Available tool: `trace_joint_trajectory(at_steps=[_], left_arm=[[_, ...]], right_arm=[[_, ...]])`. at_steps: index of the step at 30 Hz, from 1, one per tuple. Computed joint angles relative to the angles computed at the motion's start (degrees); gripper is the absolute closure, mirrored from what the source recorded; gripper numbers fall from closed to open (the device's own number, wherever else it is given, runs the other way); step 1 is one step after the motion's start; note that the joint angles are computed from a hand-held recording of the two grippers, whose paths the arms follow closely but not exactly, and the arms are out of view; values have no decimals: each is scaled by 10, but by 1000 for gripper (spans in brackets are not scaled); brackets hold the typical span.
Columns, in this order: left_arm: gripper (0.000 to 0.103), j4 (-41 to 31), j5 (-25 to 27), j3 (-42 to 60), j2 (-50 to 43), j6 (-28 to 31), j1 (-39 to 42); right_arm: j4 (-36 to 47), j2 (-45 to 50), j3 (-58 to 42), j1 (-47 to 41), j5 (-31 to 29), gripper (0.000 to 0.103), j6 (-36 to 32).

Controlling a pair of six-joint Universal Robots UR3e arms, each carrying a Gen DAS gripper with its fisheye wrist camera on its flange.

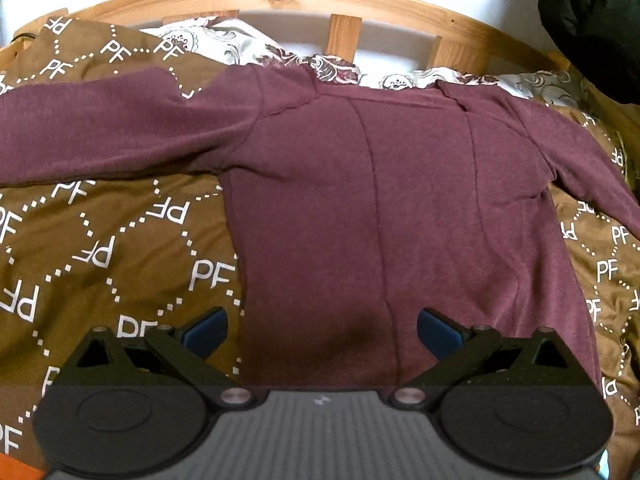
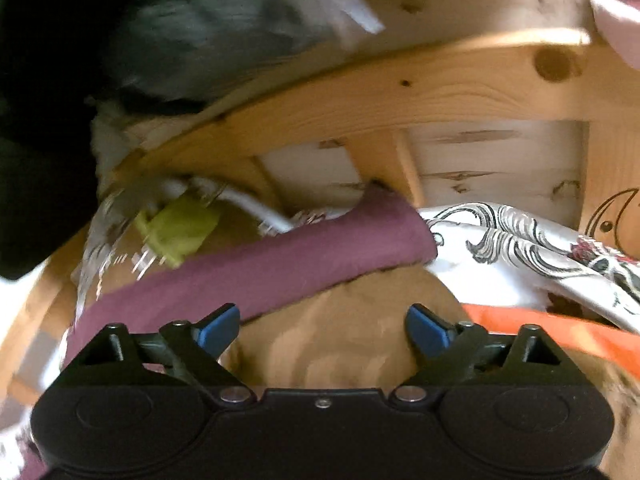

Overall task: Fold small clothes
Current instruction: 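Move the right tool to a sleeve cuff and close on it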

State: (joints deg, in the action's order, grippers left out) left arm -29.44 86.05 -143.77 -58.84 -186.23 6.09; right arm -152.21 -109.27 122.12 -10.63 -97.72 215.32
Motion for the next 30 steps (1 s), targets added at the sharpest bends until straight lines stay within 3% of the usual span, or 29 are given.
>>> trace_joint_trajectory(at_steps=[2, 6, 9, 11, 14, 22, 25, 30], left_arm=[[0, -3, 2, 3, -3, -4, -3], [0, -8, 4, 7, 0, -7, -4], [0, -13, 5, 8, 5, -10, -2], [0, -13, 8, 9, 8, -13, -3], [0, 2, 22, 8, 8, -19, -12], [0, -14, 17, 10, 67, -15, 7], [1, -59, 1, 12, 124, -7, 40], [0, -179, -79, 14, 251, 31, 167]], right_arm=[[-28, 18, 7, -31, 27, 19, 19], [-79, 92, -9, -30, -15, 33, 81], [-122, 140, -15, -9, -75, 55, 112], [-139, 163, -17, 6, -115, 79, 120], [-178, 176, -11, 22, -146, 101, 88], [-349, 230, -48, 153, -237, 102, -140], [-404, 264, -94, 212, -229, 102, -251], [-426, 337, -225, 300, -183, 102, -403]])
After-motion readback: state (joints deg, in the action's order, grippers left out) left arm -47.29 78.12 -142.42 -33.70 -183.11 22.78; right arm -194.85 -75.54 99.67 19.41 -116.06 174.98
